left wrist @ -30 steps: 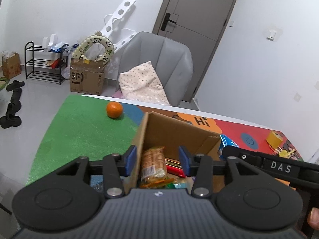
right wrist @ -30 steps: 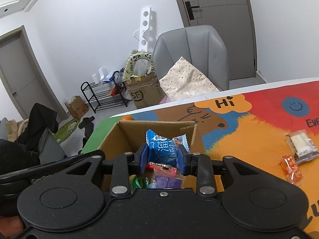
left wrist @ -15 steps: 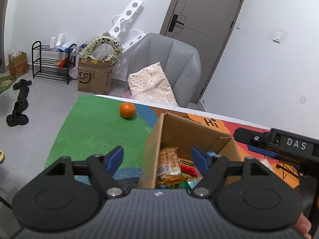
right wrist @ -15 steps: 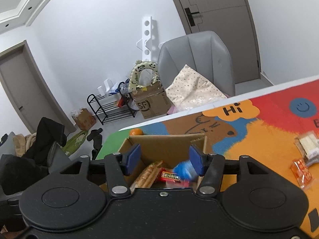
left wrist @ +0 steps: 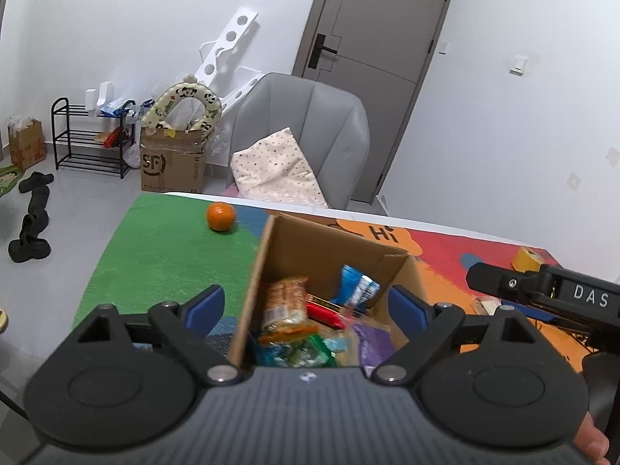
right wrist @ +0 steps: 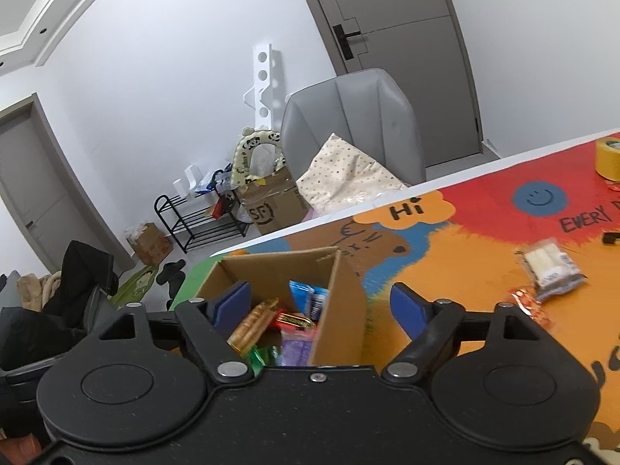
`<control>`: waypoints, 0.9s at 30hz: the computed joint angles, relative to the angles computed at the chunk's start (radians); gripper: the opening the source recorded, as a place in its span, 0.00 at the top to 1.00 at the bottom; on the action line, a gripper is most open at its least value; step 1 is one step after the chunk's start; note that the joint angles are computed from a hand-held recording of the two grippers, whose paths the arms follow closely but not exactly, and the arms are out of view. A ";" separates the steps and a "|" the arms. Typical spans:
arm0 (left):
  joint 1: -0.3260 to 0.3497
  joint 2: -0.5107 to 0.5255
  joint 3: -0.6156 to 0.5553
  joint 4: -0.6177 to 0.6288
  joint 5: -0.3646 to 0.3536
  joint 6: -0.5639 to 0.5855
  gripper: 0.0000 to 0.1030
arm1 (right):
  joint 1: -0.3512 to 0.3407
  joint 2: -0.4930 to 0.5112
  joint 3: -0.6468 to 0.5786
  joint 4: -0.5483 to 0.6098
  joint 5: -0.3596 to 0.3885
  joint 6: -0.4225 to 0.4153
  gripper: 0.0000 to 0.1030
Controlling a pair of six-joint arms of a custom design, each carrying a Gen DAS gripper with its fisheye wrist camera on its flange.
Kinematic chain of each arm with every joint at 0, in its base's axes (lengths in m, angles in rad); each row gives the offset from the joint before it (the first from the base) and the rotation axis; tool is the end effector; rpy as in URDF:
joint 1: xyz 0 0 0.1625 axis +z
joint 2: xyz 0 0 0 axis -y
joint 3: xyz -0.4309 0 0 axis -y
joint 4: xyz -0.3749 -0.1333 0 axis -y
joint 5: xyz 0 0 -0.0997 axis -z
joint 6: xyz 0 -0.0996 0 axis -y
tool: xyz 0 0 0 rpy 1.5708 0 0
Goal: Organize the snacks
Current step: 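Open both grippers over the cardboard box to drop the cracker and blue packets, then move the left gripper to the red candy bar while the right approaches the white bread packet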
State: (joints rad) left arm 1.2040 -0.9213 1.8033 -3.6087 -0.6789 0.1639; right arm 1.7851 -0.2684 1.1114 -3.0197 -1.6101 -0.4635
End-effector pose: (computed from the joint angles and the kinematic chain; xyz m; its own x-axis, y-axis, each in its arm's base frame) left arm -0.0171 -0.6323 0.2823 -0.8067 -0.3724 -0.4588 0.2799 0.4430 -0.8517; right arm 0.2973 -0.7576 -0.0282 -0.7995 -0.5296 0.2835 -0.5950 0.6332 -0.4950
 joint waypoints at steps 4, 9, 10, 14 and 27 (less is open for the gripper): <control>-0.022 0.020 0.000 -0.018 0.019 0.008 0.11 | -0.017 -0.030 0.045 -0.034 0.000 -0.002 0.14; -0.047 0.052 -0.019 -0.011 0.031 0.024 0.08 | -0.042 -0.062 0.078 -0.052 0.003 0.000 0.08; -0.051 0.058 -0.021 -0.007 0.030 0.026 0.08 | -0.045 -0.068 0.084 -0.051 0.002 0.000 0.08; -0.066 0.083 -0.035 0.005 0.028 0.029 0.08 | -0.062 -0.088 0.101 -0.055 0.008 0.000 0.06; -0.091 0.137 -0.083 0.125 0.027 -0.026 0.08 | -0.105 -0.148 0.141 -0.036 -0.005 0.010 0.00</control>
